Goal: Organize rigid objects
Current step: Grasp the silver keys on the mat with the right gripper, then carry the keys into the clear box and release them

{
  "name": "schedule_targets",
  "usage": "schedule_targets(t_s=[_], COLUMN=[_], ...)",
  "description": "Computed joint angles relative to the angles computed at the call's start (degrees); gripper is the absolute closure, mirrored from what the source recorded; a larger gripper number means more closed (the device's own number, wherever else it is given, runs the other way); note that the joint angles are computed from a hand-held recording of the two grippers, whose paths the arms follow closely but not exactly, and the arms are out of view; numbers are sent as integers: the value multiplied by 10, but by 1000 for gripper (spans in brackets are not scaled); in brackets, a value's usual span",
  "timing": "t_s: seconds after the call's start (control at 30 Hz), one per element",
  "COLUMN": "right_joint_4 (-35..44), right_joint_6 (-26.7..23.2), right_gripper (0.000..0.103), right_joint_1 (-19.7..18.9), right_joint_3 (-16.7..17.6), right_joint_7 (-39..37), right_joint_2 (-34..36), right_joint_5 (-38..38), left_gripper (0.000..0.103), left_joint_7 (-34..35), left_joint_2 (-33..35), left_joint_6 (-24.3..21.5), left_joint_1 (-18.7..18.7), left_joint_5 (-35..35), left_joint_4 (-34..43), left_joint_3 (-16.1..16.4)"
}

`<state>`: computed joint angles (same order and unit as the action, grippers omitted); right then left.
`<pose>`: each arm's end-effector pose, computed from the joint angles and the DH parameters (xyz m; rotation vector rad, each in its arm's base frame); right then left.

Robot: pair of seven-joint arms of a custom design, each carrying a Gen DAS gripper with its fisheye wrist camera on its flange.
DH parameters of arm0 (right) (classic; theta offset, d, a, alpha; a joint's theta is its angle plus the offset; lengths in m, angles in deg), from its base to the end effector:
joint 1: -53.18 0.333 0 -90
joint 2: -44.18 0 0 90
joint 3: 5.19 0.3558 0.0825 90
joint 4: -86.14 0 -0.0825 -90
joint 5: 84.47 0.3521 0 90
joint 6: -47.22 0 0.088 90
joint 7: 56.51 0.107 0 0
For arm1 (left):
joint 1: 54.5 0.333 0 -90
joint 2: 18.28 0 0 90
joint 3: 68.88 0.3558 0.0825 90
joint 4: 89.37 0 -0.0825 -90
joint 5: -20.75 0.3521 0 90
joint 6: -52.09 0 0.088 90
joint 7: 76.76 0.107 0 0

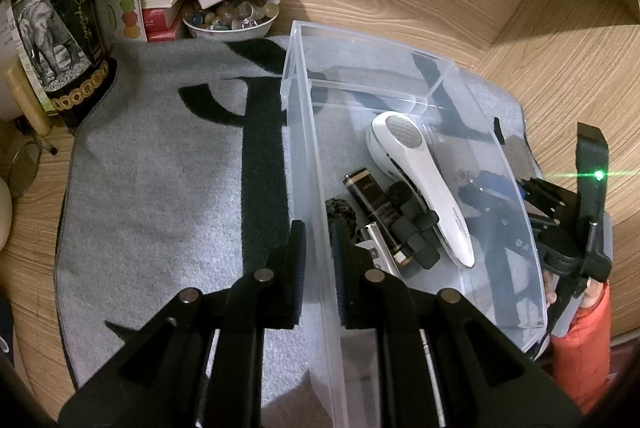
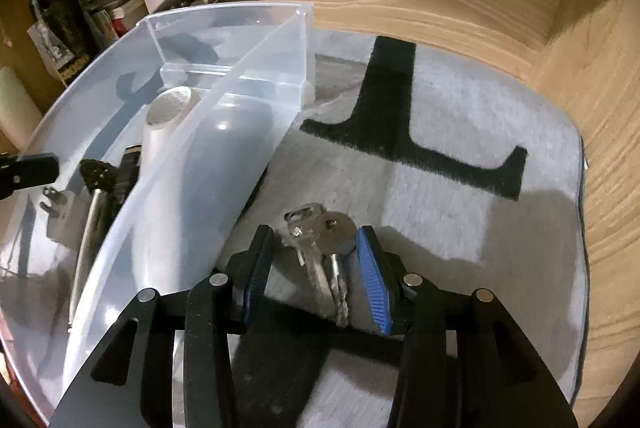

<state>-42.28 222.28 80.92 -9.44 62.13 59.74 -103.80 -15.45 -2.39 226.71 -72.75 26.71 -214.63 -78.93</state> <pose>0.5167 0.2553 0.3684 -2.0920 1.6306 -0.4121 0.5222 -0.2827 0.3919 -1.9483 2.0954 -0.8350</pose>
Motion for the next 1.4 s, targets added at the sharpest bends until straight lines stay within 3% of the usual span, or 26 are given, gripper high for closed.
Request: schedule_targets(t_s=[0.13, 0.27, 0.3, 0.33, 0.4, 0.53, 0.67, 0.8, 0.87, 1.07, 1.27, 1.4], right_joint_4=[10, 10, 9, 9, 9, 6, 4, -2, -3, 9, 33, 46], right_joint_6=[2, 15, 18, 19, 20, 24, 33, 44, 45, 47, 49, 55], right_gripper=[63, 66, 70, 81, 91, 94, 94, 95, 95, 95, 94, 94], right_joint_1=[22, 19, 32, 42, 44, 44, 85, 103, 135, 194, 204, 197], right_joint_3=[-28, -27, -42, -53, -55, -59, -110, -135, -174, -243, -248, -233], right_joint_7=[17, 17, 25, 33, 35, 42, 88, 125, 165, 294, 390, 439], right_joint_2=[9, 13, 13, 14, 13, 12, 9, -5, -14, -42, -62, -68], right_joint_5=[-27, -25, -35, -44, -47, -48, -86, -118, -160, -309, -431, -489], left_gripper=[91, 91, 91, 91, 91, 91, 91, 91, 91, 91, 91, 91], left_joint_7=[1, 3, 4, 4, 5, 5, 6, 5, 6, 6, 6, 5], left_joint_2=[0, 0, 0, 0, 0, 0, 0, 0, 0, 0, 0, 0], left_joint_6=[0, 1, 1, 1, 1, 1, 1, 1, 1, 1, 1, 1], left_joint_1=[1, 2, 2, 2, 3, 1, 2, 1, 1, 1, 1, 1], left_joint_5=[-1, -4, -4, -4, -6, -6, -6, -5, -5, -4, -3, -3], left_joint_4=[0, -1, -1, -1, -1, -1, -1, -1, -1, -1, -2, -2], left_joint_3=[-1, -2, -2, -2, -3, -2, -2, -1, -1, 0, 1, 0])
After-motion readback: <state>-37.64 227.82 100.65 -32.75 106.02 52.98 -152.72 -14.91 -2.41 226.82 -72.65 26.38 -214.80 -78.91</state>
